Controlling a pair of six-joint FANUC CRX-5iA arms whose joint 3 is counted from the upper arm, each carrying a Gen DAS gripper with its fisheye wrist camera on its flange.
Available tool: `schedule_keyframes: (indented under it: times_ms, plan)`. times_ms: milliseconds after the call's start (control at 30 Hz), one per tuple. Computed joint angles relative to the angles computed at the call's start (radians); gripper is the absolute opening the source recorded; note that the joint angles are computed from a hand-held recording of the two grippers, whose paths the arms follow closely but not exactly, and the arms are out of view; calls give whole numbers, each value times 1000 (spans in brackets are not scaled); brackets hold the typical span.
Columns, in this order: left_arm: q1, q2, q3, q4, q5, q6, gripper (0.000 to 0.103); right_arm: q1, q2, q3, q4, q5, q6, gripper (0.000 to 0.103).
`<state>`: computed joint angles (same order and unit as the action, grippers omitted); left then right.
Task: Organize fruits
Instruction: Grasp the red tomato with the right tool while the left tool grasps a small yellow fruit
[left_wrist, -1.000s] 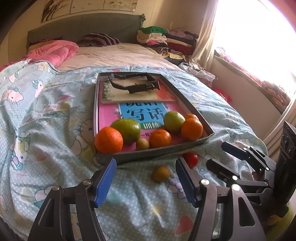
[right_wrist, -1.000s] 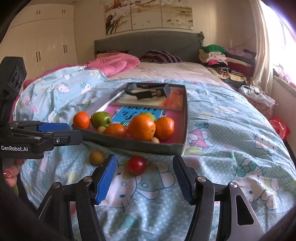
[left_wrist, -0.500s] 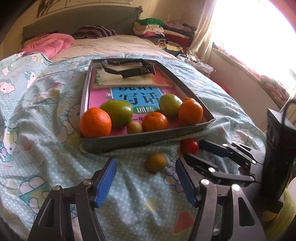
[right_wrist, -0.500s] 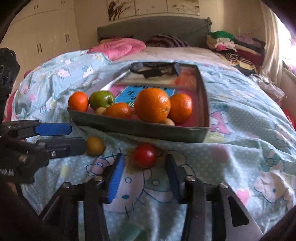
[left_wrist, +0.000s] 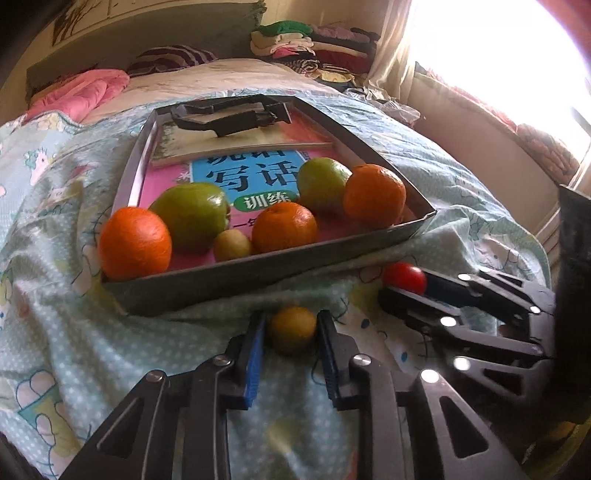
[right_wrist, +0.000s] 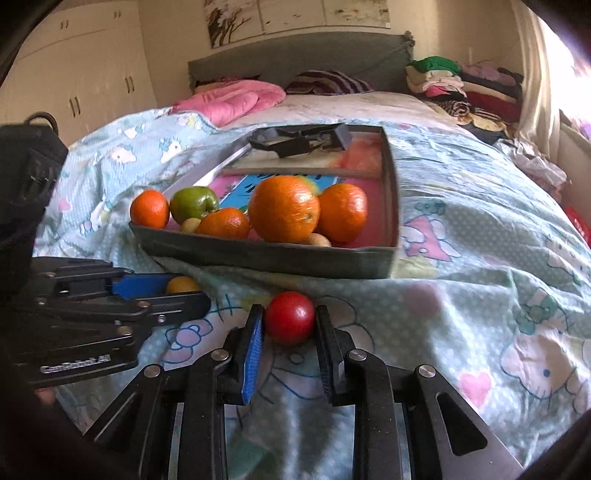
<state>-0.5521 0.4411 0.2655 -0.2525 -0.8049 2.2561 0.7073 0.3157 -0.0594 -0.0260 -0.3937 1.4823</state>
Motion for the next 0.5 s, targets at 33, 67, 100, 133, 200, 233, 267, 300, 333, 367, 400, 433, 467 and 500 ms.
schedule_keyframes:
  times_ms: [33,67,100,133,200,233,267,300,333,367,400,433,467,500]
  plan:
    - [-1,3,5,-7,-4,-3,28,-5,-4,4,-25,-4,21,27]
    - [-2,4,5,-12,-2,-9,28,-10,-7,13,-60,-11,51,27]
    - [1,-1,-4,-6,7,-13,28,-14,-11,14,-78,-8,67,27]
    - [4,-6,-13,2,15,-18,28,-15,-17,8,-80,-2,72,27]
    - [8,-28,-37,13,27,-16,28,-14,-28,-1,-86,12,87,27]
    - [9,-41,-50,12,35,-10,28,-14,-32,0,-96,13,98,27]
    - [10,-63,-68,8,45,6,28,-13,-36,-1,-103,16,104,27]
    - [11,-79,-82,4,56,16,28,-14,-41,-3,-111,20,112,27]
    - [11,-93,-91,-5,61,28,28,-16,-47,-3,-123,21,125,27]
    - [9,-112,-95,-27,61,55,28,-17,-57,-11,-128,26,128,27]
    - [10,-123,-99,-36,62,64,28,-18,-63,-13,-133,31,132,27]
    - [10,-131,-100,-43,61,70,28,-17,-65,-15,-129,36,127,27]
    - [8,-143,-98,-67,57,93,28,-18,-70,-20,-129,44,127,27]
    - [7,-147,-95,-80,53,104,28,-20,-74,-22,-127,49,124,27]
